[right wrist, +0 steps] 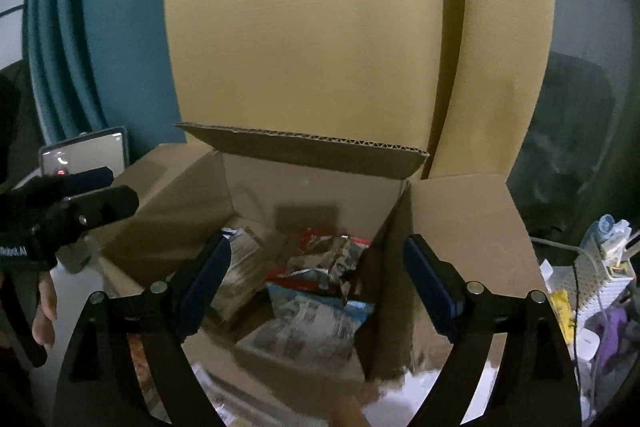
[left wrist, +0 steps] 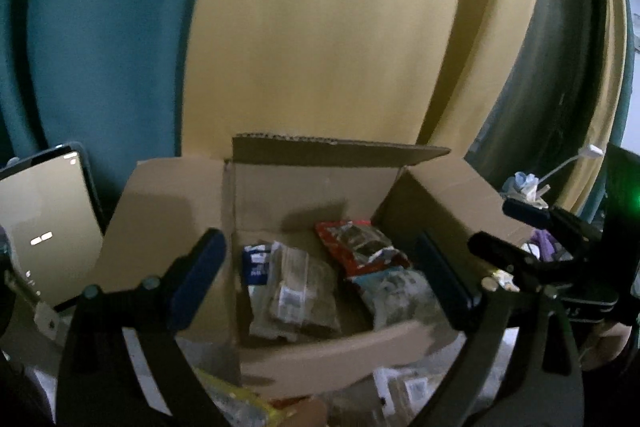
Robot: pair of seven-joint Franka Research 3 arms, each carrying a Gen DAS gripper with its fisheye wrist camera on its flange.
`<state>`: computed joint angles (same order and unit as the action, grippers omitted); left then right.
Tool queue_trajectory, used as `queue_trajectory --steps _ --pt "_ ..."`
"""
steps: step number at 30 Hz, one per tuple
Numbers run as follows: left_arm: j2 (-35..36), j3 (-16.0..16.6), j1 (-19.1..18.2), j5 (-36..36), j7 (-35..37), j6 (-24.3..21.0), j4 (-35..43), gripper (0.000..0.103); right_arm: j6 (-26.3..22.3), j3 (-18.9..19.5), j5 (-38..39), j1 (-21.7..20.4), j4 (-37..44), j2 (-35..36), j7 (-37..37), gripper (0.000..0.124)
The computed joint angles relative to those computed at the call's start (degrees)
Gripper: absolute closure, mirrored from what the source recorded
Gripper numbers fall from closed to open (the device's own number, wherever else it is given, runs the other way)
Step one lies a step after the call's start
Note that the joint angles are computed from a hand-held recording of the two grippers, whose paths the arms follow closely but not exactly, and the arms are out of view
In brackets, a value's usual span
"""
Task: Organize snacks
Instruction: 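Move both tools back from the box to the snack pile, then grasp the yellow lemon snack pack with the left tool while the right tool grasps a clear pastry pack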
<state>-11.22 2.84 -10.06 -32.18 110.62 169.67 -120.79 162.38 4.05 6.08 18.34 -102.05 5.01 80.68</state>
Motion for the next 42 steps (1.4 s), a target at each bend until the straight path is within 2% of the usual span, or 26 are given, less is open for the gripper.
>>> queue_trajectory --steps 10,15,27,37,42 --pt "-10.69 1.53 -2.75 6.27 -5.49 1.39 -10.98 0.007 1.29 1.24 2.03 -0.83 -12.81 -11.27 -0.59 0.034" --pt "-14.54 2.04 -4.4 10.27 -9.36 1.79 -15.73 0.006 1.21 0.86 4.97 -0.91 -18.5 -15.98 -3.26 0.034" --pt "-18.19 1.04 -5.78 19.21 -20.77 -0.94 -24.82 0.007 -4.38 -1.63 13.72 -0.27 -26.71 -19.73 -14.63 0.034" --pt "-19.06 -2.0 -2.38 25.03 -29.74 -4.07 -28.9 0.007 -7.28 -2.78 20.02 -0.64 -29.29 -18.71 -21.26 0.034" --pt "-20.15 -4.9 2.0 30.84 -34.35 -6.93 -30.32 0.007 -9.81 -3.1 22.75 -0.88 -28.47 -17.16 -24.2 0.034"
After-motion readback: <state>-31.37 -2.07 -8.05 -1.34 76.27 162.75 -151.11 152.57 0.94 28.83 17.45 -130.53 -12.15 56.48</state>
